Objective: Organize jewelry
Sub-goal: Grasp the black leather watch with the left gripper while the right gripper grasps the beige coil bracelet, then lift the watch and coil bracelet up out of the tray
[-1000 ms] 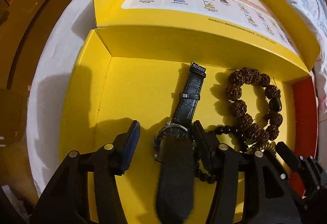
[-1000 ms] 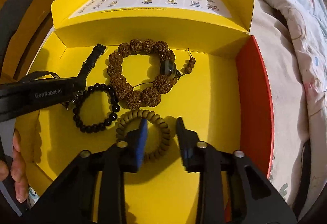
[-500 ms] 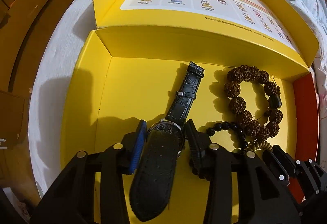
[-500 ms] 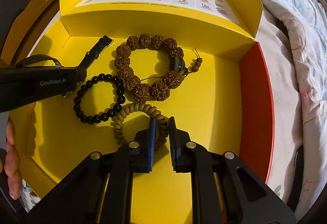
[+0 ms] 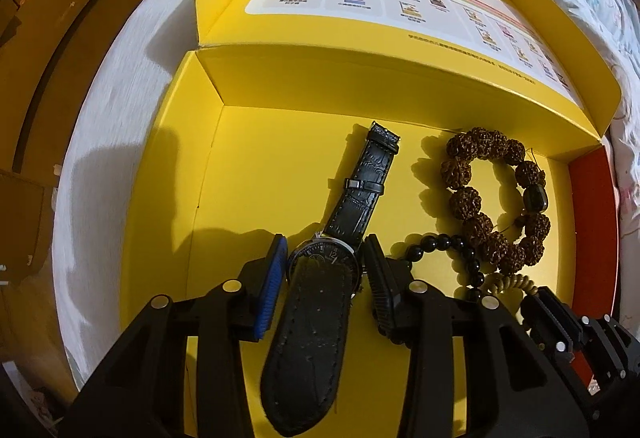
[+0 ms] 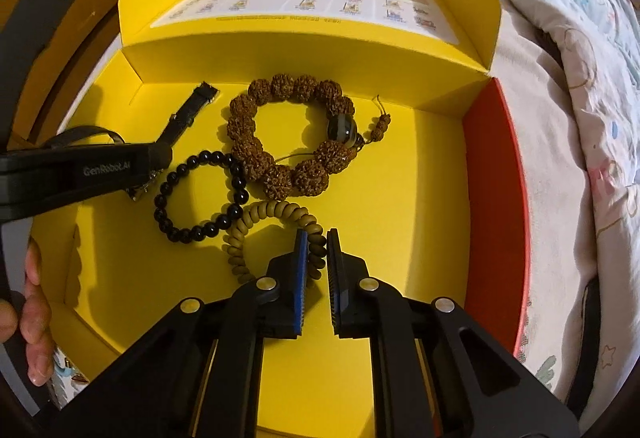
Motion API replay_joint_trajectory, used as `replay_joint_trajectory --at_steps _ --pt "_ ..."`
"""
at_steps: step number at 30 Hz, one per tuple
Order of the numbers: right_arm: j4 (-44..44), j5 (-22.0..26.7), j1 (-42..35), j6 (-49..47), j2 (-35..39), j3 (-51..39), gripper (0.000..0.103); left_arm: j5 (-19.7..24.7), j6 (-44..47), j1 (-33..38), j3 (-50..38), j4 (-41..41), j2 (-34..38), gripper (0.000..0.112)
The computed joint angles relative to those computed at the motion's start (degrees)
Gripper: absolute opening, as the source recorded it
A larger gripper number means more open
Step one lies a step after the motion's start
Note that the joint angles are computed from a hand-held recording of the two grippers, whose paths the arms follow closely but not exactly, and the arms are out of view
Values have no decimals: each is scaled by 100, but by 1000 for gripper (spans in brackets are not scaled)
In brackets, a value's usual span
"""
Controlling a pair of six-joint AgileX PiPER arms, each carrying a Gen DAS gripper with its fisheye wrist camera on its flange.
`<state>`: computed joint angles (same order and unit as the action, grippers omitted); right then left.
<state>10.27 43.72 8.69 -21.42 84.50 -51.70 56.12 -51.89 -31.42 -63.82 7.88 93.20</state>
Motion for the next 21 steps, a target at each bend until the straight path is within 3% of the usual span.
replay_joint_trajectory --at_steps 15,21 --pt "648 532 -446 -585 -452 -253 10 196 -170 -98 -110 138 -213 38" --pt "774 761 -585 -715 -699 -339 10 402 -211 -130 -220 145 -473 27"
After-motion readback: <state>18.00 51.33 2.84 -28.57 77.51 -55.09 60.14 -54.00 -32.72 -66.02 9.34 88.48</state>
